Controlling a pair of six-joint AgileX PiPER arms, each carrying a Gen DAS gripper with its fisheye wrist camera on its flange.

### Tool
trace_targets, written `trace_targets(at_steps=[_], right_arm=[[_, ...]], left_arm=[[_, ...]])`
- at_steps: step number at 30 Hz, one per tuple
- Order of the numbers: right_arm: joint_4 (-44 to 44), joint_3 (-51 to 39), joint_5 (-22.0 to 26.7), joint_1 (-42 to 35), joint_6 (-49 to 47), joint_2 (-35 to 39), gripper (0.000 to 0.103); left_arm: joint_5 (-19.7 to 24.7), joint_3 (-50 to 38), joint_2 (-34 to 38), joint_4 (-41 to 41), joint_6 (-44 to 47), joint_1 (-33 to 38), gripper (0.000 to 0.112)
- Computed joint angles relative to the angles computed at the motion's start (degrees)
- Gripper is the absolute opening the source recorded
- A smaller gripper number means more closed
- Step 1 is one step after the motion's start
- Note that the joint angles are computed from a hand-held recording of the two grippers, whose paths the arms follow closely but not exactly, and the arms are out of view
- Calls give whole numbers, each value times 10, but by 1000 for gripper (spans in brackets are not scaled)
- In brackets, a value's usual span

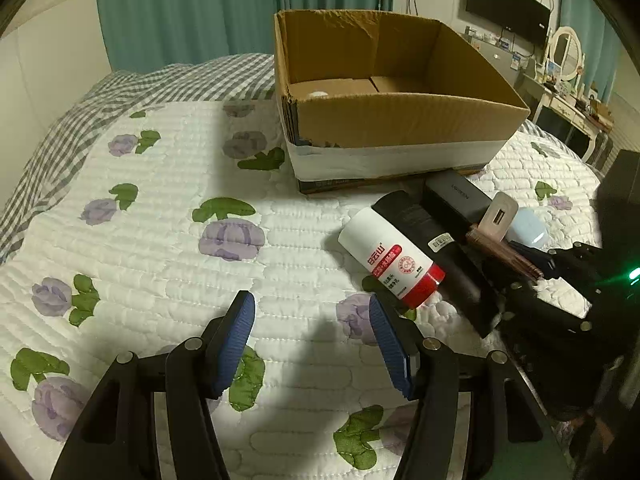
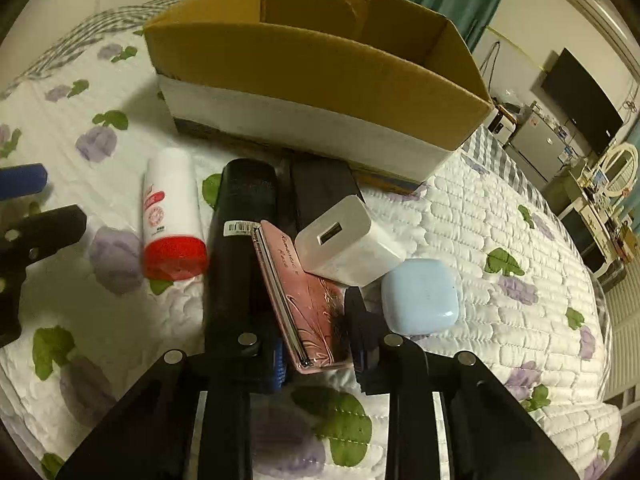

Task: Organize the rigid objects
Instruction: 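Grasp the pink phone with the right tool while the left tool grasps the red-capped white bottle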

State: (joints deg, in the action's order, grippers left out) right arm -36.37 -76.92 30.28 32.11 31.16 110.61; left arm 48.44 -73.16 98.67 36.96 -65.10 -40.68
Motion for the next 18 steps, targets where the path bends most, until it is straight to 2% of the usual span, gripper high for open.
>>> trace_targets(at_steps=[3, 8, 13, 18], right_arm=[[118, 16, -33, -24, -89, -41, 10], [222, 42, -67, -43, -167, -101, 9], [285, 47, -81, -72, -205, -110, 9], [285, 44, -76, -83, -196, -102, 9]], left_arm=[[-1, -13, 6, -14, 6, 5, 62], [-2, -65, 35, -39, 33, 8, 62], [20, -148, 97, -61, 52, 10, 62], [35, -209, 156, -102, 72, 26, 62]])
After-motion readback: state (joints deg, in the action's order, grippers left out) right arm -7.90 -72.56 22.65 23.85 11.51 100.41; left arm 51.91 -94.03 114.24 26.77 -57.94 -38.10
